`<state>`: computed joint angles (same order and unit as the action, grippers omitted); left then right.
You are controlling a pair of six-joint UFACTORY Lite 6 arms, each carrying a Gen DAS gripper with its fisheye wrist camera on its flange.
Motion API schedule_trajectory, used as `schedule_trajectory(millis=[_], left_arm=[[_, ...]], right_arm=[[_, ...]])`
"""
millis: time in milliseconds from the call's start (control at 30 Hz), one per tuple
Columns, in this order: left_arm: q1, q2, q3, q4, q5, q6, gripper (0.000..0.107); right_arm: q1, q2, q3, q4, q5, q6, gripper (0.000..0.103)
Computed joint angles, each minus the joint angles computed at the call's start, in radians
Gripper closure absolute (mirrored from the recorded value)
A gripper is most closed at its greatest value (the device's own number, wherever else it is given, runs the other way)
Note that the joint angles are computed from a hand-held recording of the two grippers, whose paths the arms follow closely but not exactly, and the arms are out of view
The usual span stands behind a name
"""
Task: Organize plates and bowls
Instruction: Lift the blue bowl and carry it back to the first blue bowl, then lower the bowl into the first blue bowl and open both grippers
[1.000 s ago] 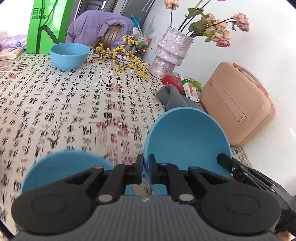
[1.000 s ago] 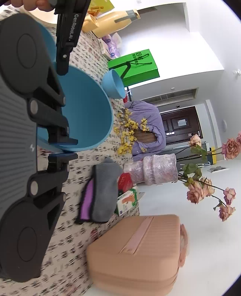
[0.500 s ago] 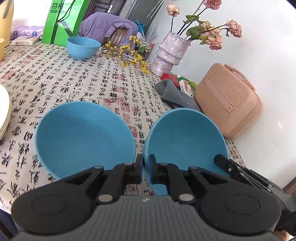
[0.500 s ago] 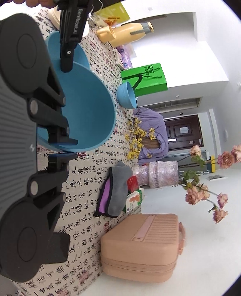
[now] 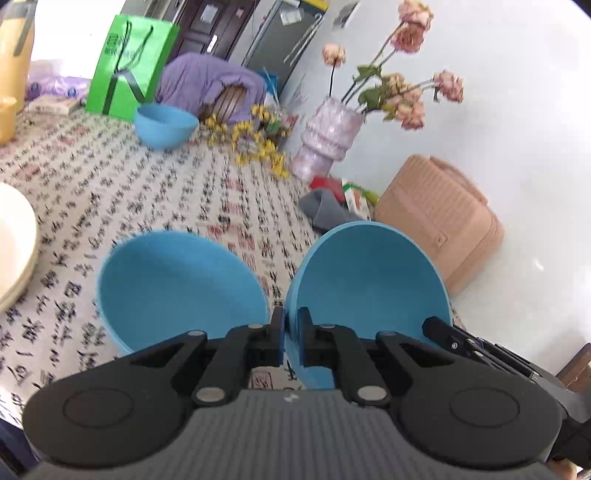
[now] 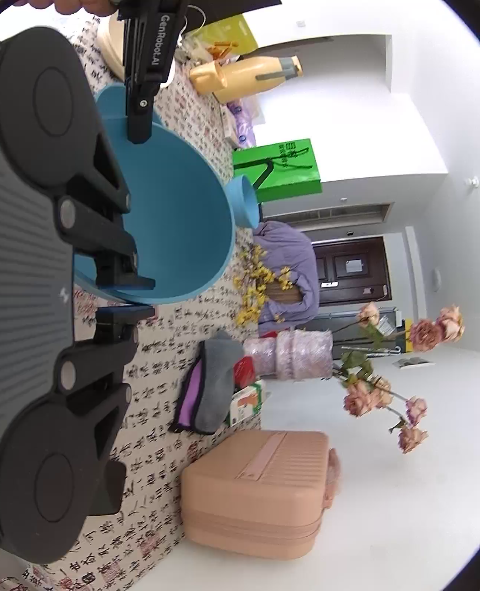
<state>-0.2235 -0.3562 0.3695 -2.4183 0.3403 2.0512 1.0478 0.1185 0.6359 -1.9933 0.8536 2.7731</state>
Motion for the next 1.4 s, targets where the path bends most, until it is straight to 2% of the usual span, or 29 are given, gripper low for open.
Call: schedule_trajectory(millis=[267, 533, 833, 1067, 1233, 1333, 1400], left_arm=[[0.24, -0.099, -0.036, 0.382, 0.077, -0.311, 0.1], [0.517, -0.006, 0.008, 0.571, 0.218, -0.353, 0.1], [0.603, 0.246, 0.121, 0.604, 0.299, -0.298, 0.099], [0.629, 0.341, 0.19, 0.643, 0.341, -0.326, 0.097], [0.654, 0.348, 0.199, 0.632, 0.36, -0.303, 0.097], [0.668, 0.335, 0.196, 0.618, 0.373, -0.268, 0.091], [0.664, 0.318, 0.185, 0.579, 0.362, -0.219, 0.077]], right_arm=[[0.033, 0.092, 0.175, 0.009, -0.003, -0.097, 0.095], [0.009, 0.325, 0.471, -0.003, -0.112, -0.178, 0.095], [-0.015, 0.511, 0.688, 0.081, -0.194, -0.229, 0.091], [-0.044, 0.56, 0.75, 0.097, -0.256, -0.243, 0.078], [-0.056, 0.588, 0.787, 0.083, -0.262, -0.24, 0.074], [-0.063, 0.593, 0.792, 0.054, -0.264, -0.213, 0.074], [-0.065, 0.599, 0.804, 0.062, -0.265, -0.227, 0.074]])
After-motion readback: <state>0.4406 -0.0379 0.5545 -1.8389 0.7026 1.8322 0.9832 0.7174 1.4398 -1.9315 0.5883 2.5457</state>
